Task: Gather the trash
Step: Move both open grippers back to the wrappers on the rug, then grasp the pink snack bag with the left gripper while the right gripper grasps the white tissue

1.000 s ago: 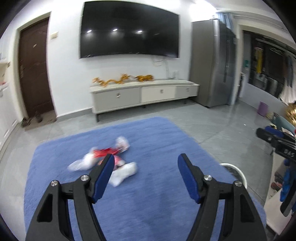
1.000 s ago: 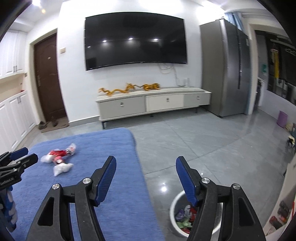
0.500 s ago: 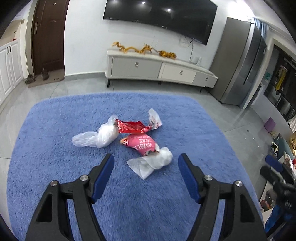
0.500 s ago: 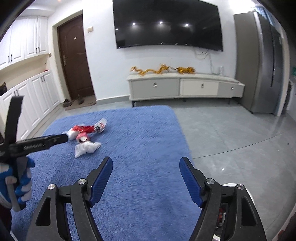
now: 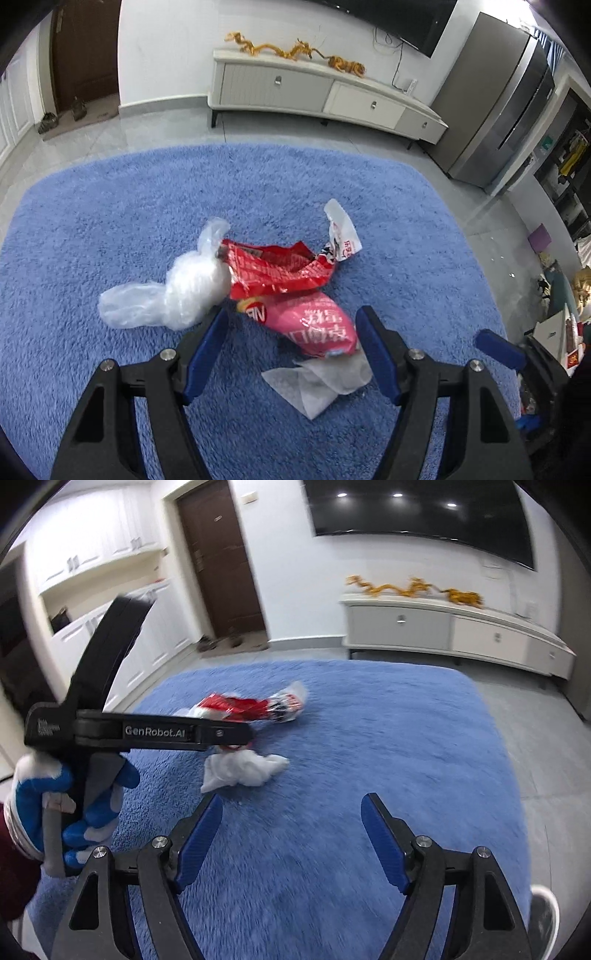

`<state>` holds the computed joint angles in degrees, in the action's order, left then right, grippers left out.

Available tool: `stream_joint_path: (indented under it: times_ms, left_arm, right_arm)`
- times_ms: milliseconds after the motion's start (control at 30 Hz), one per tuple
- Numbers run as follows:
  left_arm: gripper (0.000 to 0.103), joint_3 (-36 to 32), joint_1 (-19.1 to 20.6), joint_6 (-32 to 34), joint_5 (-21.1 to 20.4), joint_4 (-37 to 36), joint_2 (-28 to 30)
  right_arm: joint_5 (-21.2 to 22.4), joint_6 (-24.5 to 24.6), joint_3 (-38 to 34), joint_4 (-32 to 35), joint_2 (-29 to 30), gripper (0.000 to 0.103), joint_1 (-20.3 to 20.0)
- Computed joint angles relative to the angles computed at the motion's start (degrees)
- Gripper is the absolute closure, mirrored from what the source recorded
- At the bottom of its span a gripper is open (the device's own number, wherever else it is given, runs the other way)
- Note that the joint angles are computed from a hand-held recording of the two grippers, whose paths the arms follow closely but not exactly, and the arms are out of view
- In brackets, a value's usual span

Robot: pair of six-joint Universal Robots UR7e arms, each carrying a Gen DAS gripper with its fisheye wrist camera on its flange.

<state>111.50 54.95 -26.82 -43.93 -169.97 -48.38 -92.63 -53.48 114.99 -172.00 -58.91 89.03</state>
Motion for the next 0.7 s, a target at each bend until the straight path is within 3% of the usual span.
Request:
stream_joint_path:
  times_ms: [233, 467, 567, 700]
  left_arm:
    - [0.033, -0.1, 2.5, -0.6, -5.1, -1.5, -1.1]
    - [0.035, 0.9, 3.4, -0.3, -7.5, -4.3, -1.8]
    - [0.036, 1.4, 3.1, -0.3, -7.1, -5.0, -1.8]
    - [0.042, 1.8, 2.8, -1.1, -6.3, -4.9, -1.9]
  right_arm:
    - [-0.8, 0.0, -3.9, 2.4, 4.8, 0.027, 1.5]
    - [0.3, 2.0, -7.1, 8.0, 7.0, 0.028, 2.0]
    - [-0.8, 2.7, -8.0, 9.9, 7.8, 0.043, 2.3]
    - [-1.6, 2.4, -8.1, 10.0, 8.1, 0.07, 2.4]
